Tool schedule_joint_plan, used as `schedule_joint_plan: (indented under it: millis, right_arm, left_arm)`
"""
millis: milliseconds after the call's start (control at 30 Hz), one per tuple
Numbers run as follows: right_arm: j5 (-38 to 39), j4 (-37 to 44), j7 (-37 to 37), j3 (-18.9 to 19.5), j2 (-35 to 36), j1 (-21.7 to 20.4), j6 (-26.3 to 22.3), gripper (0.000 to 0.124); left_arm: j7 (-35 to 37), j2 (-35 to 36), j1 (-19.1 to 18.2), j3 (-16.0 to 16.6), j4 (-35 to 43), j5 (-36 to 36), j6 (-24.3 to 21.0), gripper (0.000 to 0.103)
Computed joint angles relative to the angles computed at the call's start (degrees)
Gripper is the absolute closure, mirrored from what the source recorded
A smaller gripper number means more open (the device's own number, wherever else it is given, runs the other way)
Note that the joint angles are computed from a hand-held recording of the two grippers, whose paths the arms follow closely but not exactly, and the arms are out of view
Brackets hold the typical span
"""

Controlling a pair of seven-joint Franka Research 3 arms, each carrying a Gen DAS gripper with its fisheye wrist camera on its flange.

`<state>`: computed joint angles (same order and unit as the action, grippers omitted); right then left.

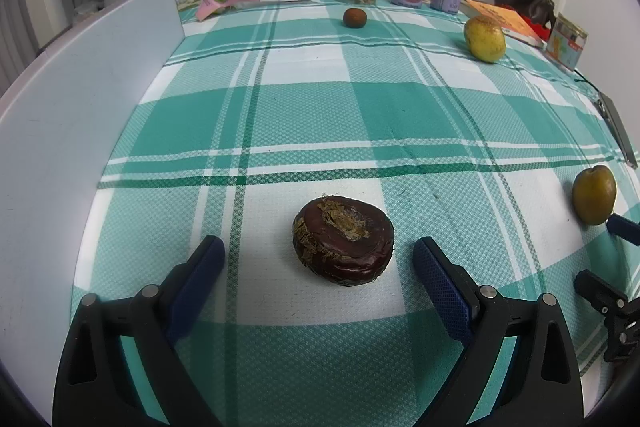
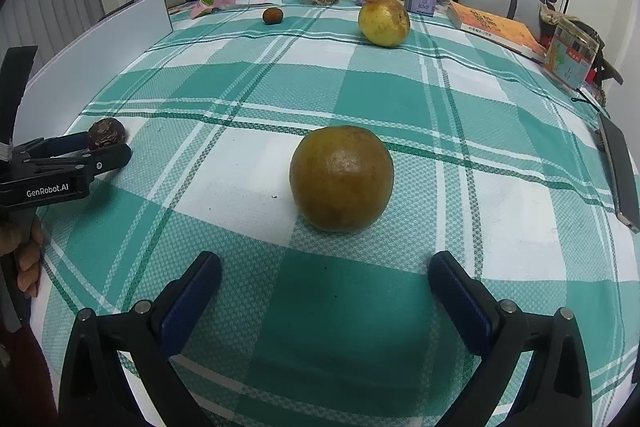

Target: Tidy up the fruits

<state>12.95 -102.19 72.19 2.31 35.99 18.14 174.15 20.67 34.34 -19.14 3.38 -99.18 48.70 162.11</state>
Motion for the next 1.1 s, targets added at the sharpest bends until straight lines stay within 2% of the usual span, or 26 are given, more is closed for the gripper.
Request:
schedule_joint_plan:
  millis: [67, 133, 200, 267, 300, 367, 467, 500, 533, 567, 600, 633, 733, 767, 867, 967, 1100]
  right_arm:
    - [0.2, 0.2, -0.4, 0.6, 0.1, -0.6, -0.3, 0.021]
    - [0.9, 0.3, -2.1, 2.8, 0.0, -2.7, -0.7, 0.021]
    - [4.0, 0.1, -7.6, 9.6, -0.2, -9.1, -2.0, 0.021]
    - [9.6, -0.1, -14.4, 18.0, -0.3, -17.4, -4.6, 0.021]
    - [12.1, 0.1, -16.6, 20.5, -0.3, -20.0, -6.0, 0.021]
    - [16.3, 1.1, -19.0, 23.1, -0.2, -23.0, -9.5, 0.021]
    - [17.4, 4.1, -17.9, 20.4, 0.0, -20.9, -14.2, 0.021]
    - [17.1, 5.2, -17.5, 19.0, 0.1, -19.6, -15.2, 0.021]
    - [16.0, 7.0, -16.1, 16.8, 0.5, -17.4, -16.5, 0.022]
    - [15.3, 8.3, -15.1, 15.0, 0.9, -15.7, -17.4, 0.024]
    - [14.3, 10.4, -13.9, 13.1, 1.6, -13.8, -18.8, 0.027]
    - [14.0, 11.6, -13.5, 11.7, 2.0, -12.5, -19.8, 0.029]
    - [10.5, 17.1, -9.2, 5.9, 4.8, -7.5, -24.0, 0.06]
    - [8.8, 18.1, -7.1, 3.8, 5.4, -5.8, -24.6, 0.078]
    - [10.5, 17.5, -6.9, 4.9, 4.5, -7.0, -25.1, 0.077]
    - [12.7, 15.2, -9.7, 6.8, 1.8, -8.1, -25.3, 0.077]
    - [16.2, 16.7, -12.6, 8.8, 0.0, -8.5, -30.7, 0.077]
  left_arm:
    - [0.0, 0.0, 0.0, 0.0, 0.0, -0.1, 0.1, 0.007]
    - [1.6, -0.1, 1.2, -1.1, -0.5, -1.2, 1.2, 0.006]
    - [10.6, -0.8, 6.5, -6.3, -2.0, -6.6, 3.2, 0.006]
    - [17.8, -1.7, 11.2, -10.9, -4.1, -12.3, 5.6, 0.006]
    - [21.6, -1.9, 14.1, -14.0, -5.0, -15.8, 6.2, 0.006]
    - [25.2, -1.7, 14.9, -15.2, -4.2, -18.3, 5.1, 0.007]
    - [25.5, -0.8, 10.0, -10.9, -1.1, -17.6, 2.5, 0.009]
    - [25.5, -0.3, 8.4, -9.5, 0.1, -17.6, 1.2, 0.014]
    - [26.5, 0.2, 8.2, -9.5, 0.9, -18.6, 0.2, 0.036]
    - [28.0, 0.8, 7.8, -9.5, 2.0, -20.3, -1.5, 0.046]
    - [26.2, 0.6, 5.9, -7.5, 2.2, -18.3, -2.0, 0.047]
    - [26.8, 0.6, 5.8, -7.5, 2.2, -18.9, -2.1, 0.054]
    - [26.8, -0.3, 5.3, -7.0, 1.1, -19.2, -2.2, 0.058]
    - [27.0, -0.7, 5.6, -7.3, 0.5, -19.7, -1.9, 0.058]
    - [26.3, -3.9, 6.6, -8.0, -3.8, -21.2, 1.1, 0.058]
    - [25.7, -10.1, 8.8, -9.8, -11.5, -24.0, 7.3, 0.058]
    - [29.4, -20.0, 14.8, -15.5, -22.3, -31.9, 13.1, 0.058]
